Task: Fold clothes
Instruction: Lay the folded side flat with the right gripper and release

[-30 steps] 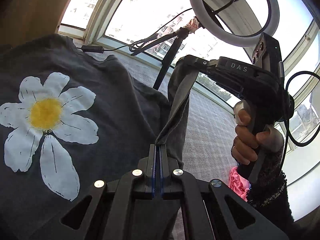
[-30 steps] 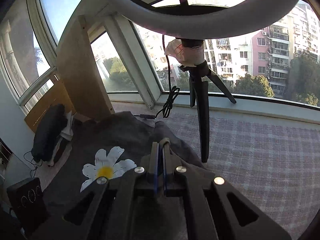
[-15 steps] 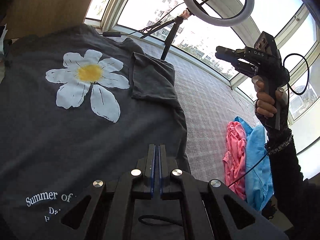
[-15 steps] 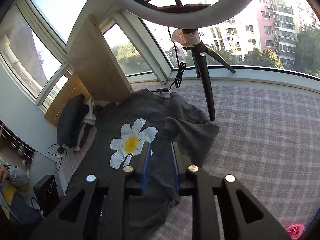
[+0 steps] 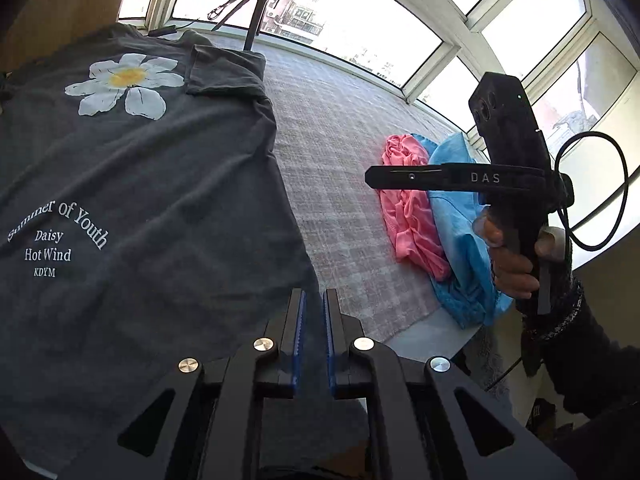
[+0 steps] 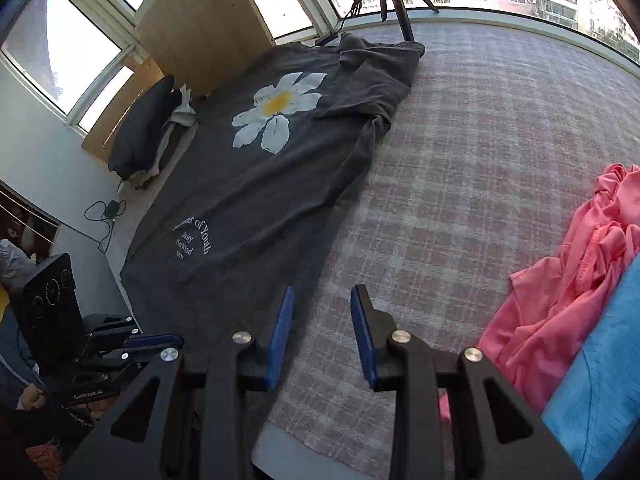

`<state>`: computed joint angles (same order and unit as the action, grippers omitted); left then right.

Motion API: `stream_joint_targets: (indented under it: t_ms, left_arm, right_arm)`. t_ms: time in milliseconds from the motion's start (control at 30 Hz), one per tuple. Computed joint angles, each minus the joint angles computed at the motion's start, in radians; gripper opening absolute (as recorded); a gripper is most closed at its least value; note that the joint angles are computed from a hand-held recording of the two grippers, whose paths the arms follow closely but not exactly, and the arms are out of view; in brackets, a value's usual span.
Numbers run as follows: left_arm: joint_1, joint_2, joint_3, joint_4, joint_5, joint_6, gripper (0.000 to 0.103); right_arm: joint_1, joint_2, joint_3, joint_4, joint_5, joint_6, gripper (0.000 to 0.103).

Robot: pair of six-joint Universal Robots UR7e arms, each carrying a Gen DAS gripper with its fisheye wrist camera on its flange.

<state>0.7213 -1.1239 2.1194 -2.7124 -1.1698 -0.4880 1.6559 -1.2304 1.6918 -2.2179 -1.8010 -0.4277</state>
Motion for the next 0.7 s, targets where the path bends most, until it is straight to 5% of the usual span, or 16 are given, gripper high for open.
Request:
stream_joint_targets:
  t_ms: [200, 367, 433, 500, 533, 700]
  left_arm:
    - [-0.128, 0.059, 0.062, 0.162, 0.006, -0.062, 0.034]
    - [-0.201, 0.126, 0.054, 0.219, 0.171, -0.059, 0.045]
    - [-0.204, 0.138, 0.066, 0.173, 0.199, -0.015, 0.043]
    - [-0.204, 0.143, 0.082, 0.124, 0.226, 0.037, 0.011]
    - [-0.183, 0.13, 0.083, 0.106, 0.204, 0.031, 0.007]
    - [-0.102, 0.024, 0.125, -0.031, 0.095, -0.052, 0.005]
  right_arm:
    - [0.03, 0.052, 0.084, -0.117, -0.108, -0.034, 0.03]
    - [0.03, 0.058, 0.036, -0.1, -0.087, 0.014, 0.03]
    - [0.035, 0.083, -0.011, -0.105, -0.112, 0.017, 0.03]
    - [0.034, 0.127, -0.084, -0.114, -0.149, 0.015, 0.03]
    - [0.026, 0.154, -0.135, -0.096, -0.14, 0.034, 0.03]
    - [-0.01, 0.334, -0.427, -0.007, -0.068, 0.166, 0.03]
